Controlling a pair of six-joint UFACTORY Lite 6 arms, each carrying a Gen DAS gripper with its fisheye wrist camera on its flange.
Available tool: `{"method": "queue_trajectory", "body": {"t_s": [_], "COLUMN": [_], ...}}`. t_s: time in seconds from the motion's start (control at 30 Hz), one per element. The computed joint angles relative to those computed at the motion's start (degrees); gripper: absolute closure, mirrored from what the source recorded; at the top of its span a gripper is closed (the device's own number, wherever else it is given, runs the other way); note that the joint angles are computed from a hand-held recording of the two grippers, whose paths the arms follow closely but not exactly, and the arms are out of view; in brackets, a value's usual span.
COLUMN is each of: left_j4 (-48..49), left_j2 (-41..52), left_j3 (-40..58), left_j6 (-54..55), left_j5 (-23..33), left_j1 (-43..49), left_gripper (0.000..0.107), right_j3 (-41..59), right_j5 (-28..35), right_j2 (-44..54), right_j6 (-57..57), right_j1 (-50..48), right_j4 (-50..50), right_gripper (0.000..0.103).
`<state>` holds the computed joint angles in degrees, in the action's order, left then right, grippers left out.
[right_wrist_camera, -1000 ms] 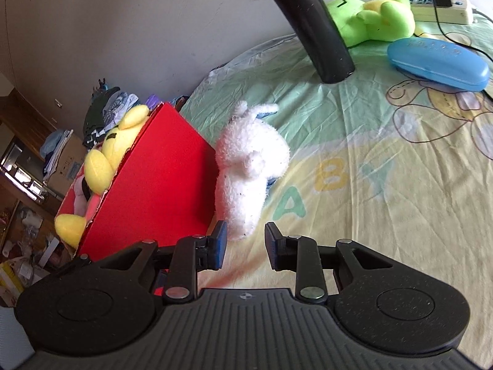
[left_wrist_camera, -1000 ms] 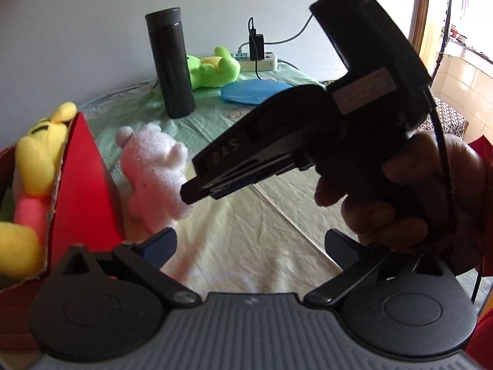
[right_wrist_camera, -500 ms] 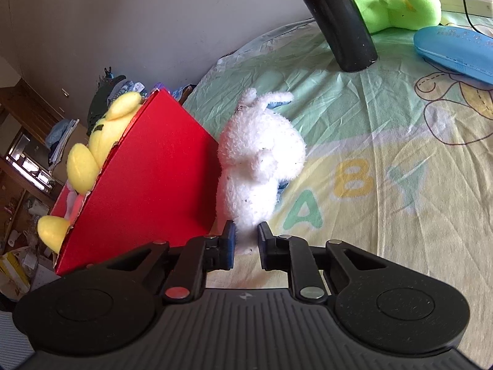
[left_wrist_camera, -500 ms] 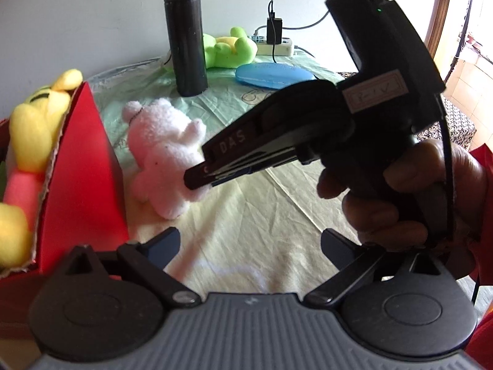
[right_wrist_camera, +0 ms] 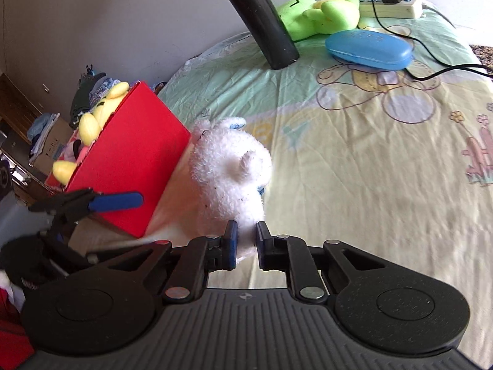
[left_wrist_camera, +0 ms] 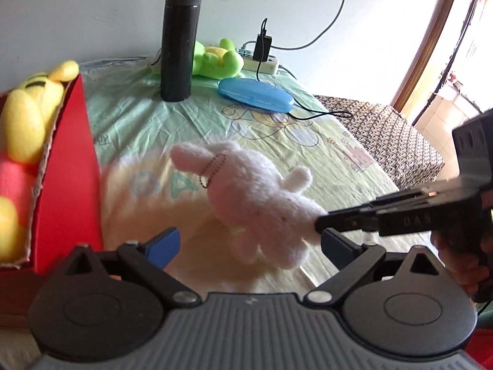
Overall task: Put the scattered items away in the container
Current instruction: 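Lower the open left gripper over the white bunny plush, then close the right gripper on the bunny's head while the left gripper holds its body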
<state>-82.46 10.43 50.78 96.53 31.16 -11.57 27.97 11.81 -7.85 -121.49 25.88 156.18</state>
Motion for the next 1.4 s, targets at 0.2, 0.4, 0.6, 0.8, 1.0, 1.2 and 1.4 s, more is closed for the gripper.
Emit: {"method": "queue_trajectory", "body": {"t_s": [0.2,0.4,0.6,0.8,1.0,1.2,1.4], "left_j4": [2.12,3.88,5.19,6.37,6.19,4.65,5.76], "left_j2": [2.9,2.33,0.77,-0.83,-3.58,-0.14,2.84], "left_j3": [3.13,2.51,0.24,-2.35,-5.71,-3.39,-1.54], "left_j6": [-4.81,-5.07,-4.27,-4.62,-4.16,-7.32,-9.88], "left_j5": [0.65,-0.5,-0.74,-0.65,-1.08,-1.18,-0.78], "left_j1": [-0.17,-0.87,-0.43,0.96,3.07,3.74,3.79], "left_gripper": [0.009,0.009,0.009,0.009,0.01,0.01,0.012], "right_j3": [-7.76,1.54,6.45,10.4,12.39,10.59,14.09], "right_j5": [11.22,13.74,18.84,19.61,16.29,16.51,19.58], "right_j2": [-6.12,7.5,15.23,18.42,18.56,17.3,23.83], "right_j6": [5.17,1.36,13.82,19.73,11.73,5.33,12.02], "right_j1": [-3.08,-4.77,-4.62,-0.35,5.33,5.07,3.2], "right_j4": [0.87,15.87,3.95,-1.38,4.23,15.27,6.58], "right_gripper": [0.081,0.083,0.083,0.082,0.082,0.076,0.066]}}
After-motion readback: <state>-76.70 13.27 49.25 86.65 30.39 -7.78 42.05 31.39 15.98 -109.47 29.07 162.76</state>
